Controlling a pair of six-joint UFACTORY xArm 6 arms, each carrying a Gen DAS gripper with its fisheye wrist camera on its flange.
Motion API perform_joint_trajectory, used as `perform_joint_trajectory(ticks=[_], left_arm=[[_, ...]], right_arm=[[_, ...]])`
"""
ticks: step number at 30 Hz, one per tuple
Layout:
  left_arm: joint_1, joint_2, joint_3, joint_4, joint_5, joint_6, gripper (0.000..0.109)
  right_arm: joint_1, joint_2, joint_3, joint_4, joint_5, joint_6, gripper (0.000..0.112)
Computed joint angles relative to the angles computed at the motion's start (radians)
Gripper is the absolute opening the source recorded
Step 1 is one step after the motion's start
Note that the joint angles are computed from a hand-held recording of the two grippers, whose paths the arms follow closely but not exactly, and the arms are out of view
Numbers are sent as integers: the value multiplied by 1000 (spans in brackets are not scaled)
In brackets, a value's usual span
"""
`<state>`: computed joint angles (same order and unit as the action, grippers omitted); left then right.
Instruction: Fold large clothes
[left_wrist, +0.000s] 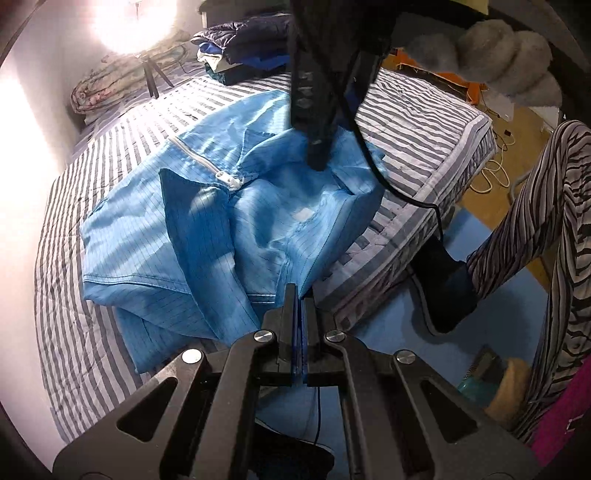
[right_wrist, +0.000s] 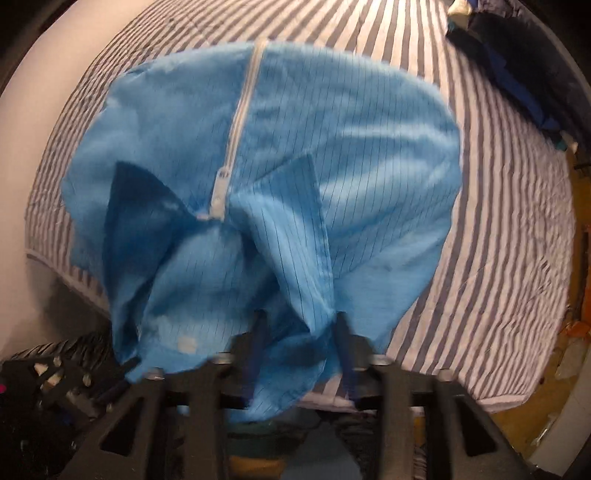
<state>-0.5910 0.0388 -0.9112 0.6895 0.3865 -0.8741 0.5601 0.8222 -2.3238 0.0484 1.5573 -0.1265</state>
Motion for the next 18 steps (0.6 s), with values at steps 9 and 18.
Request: perform_joint_trajectory(ticks=[9,18], left_arm=[[13,-12,32,-38,-13,32,0],[47,-174,161,-431,-131,228,32]], right_arm=[[-136,-253,429,278,-297,-171,0],[-242,-478,713,528,-366,-458,39]])
